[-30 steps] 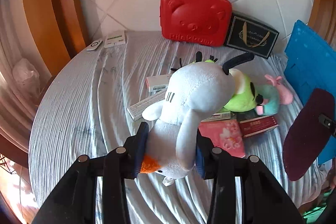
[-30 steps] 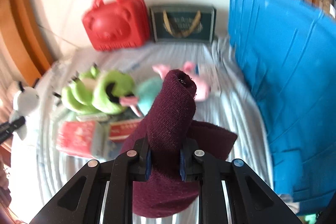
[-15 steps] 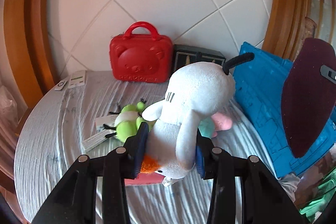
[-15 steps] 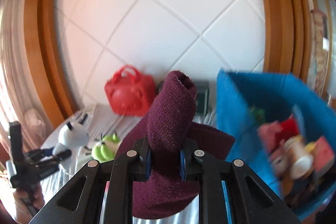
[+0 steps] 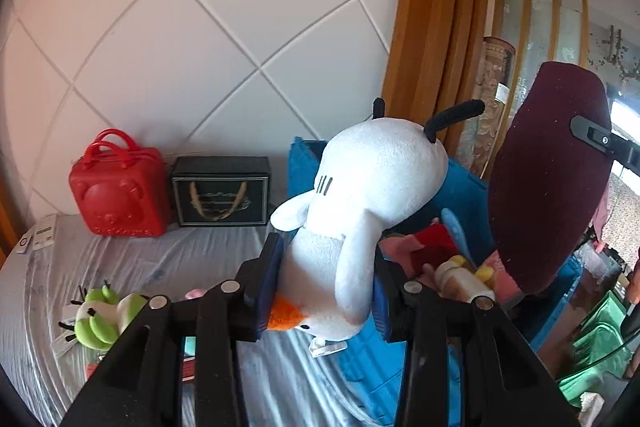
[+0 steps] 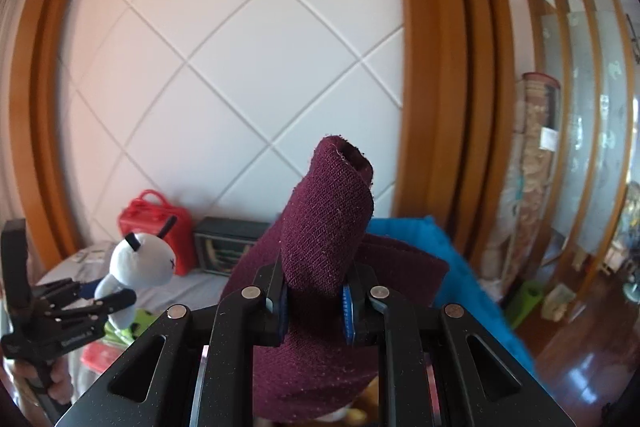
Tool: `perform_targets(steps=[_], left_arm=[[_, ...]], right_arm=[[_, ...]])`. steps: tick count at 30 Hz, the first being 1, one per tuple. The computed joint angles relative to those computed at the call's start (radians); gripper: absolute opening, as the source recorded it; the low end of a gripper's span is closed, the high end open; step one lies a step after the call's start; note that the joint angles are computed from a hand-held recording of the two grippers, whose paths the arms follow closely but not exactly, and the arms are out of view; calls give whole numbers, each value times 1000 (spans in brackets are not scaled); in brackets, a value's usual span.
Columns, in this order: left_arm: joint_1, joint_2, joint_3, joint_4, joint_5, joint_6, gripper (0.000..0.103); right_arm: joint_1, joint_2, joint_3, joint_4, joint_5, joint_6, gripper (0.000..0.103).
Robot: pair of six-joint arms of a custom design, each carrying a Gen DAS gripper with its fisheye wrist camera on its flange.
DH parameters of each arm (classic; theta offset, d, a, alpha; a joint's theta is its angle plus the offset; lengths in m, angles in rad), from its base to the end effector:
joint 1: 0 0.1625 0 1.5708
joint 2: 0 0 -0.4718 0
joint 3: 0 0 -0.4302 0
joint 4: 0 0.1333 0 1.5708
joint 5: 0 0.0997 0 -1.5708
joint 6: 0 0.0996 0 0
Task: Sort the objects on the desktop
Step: 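Carry the goose and maroon cloth into the blue bin and release both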
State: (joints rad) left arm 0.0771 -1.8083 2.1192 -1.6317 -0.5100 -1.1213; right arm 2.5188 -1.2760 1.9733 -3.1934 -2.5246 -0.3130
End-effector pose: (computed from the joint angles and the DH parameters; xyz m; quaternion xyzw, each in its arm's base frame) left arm -0.3650 -0.2491 0.4177 0.2204 0.8294 -0.4566 0.2345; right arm 0.4957 -0.2919 0.3827 0.3032 -0.7630 0.5049 0.2664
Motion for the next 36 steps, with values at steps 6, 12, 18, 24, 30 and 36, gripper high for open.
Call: perform_targets(steps=[6, 12, 18, 24, 30, 36], left_arm=[[59, 250, -47, -300, -30, 145, 39], [98, 417, -113, -295, -59, 111, 39], [128, 496, -160, -228, -94, 38, 39], [138, 527, -188, -174, -86, -4, 39], [147, 556, -209, -125, -77, -33, 45], [140, 565, -210, -86, -41, -68, 75]], right_arm=[[-85, -96, 40, -5, -17, -122, 19], [-205, -192, 86, 96, 65, -142, 19], [-334, -254, 121, 206, 171, -108, 20], [-415, -259, 128, 299, 235, -91, 20], [-429, -249, 134, 302, 216, -101, 28], [-434, -255, 150, 313, 230, -112, 88]])
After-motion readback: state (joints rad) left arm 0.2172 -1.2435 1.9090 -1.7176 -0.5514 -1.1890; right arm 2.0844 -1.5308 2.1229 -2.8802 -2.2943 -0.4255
